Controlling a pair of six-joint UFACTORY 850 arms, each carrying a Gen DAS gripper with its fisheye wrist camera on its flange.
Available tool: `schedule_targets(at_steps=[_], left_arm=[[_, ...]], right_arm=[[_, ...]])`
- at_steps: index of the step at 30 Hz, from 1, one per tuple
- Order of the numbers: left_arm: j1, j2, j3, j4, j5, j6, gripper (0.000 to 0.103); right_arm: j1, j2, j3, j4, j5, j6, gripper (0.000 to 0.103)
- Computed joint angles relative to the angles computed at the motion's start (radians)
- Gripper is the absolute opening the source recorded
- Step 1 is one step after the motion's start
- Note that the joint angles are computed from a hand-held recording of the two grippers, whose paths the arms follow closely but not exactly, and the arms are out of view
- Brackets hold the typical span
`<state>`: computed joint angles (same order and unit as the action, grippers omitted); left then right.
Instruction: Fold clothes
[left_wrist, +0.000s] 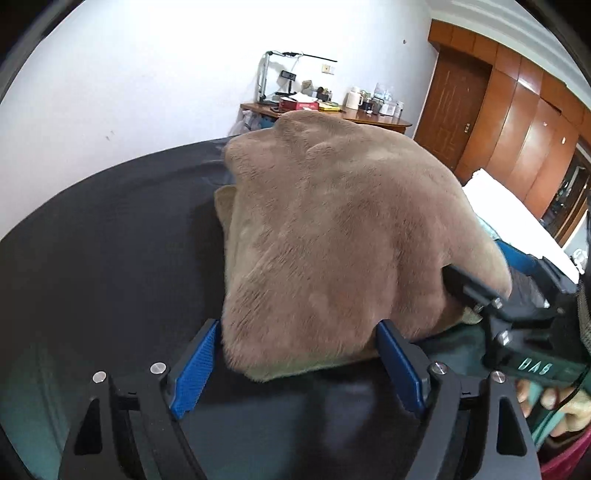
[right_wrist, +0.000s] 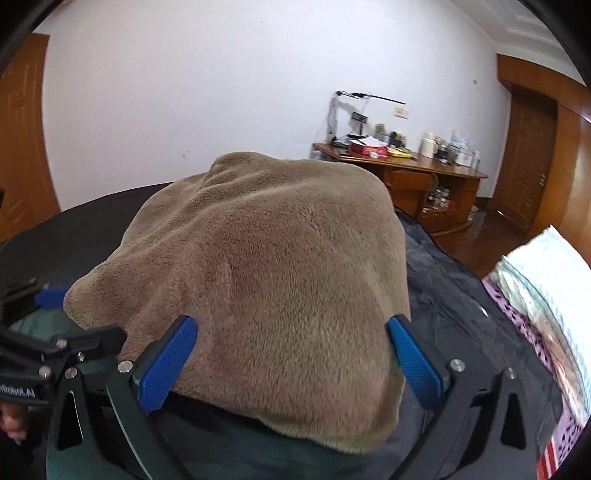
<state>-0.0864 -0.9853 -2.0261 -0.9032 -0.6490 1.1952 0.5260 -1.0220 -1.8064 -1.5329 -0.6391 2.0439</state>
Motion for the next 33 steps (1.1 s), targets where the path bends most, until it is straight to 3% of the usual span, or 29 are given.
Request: schedule_targets(at_steps=[4, 7, 12, 17, 33], left_arm=[[-0.003, 0.064, 0.120, -0.081, 0.133, 0.138, 0.085], [-0.003, 0.089, 0.163, -0.123, 0.178, 0.201, 0.085], [0.001, 0.088, 0.161, -0.059, 0.176, 0.128, 0.085], [0.007, 0.077, 0.142, 0.032, 0.124, 0.023, 0.085], [0.004, 0.093, 0.178, 0.044, 0.138, 0.036, 0.085]], right_arm=[[0.014, 0.015, 0.022, 0.027, -0.030, 0.072, 0.103], [0.026, 0.025, 0.036, 0.052, -0.049, 0.127, 0.103], [0.055, 0.018, 0.025, 0.133, -0.091, 0.102, 0.103], [0.074, 0.001, 0.008, 0.189, -0.085, 0.044, 0.103], [0.106, -0.015, -0.009, 0.250, -0.132, -0.029, 0.103]])
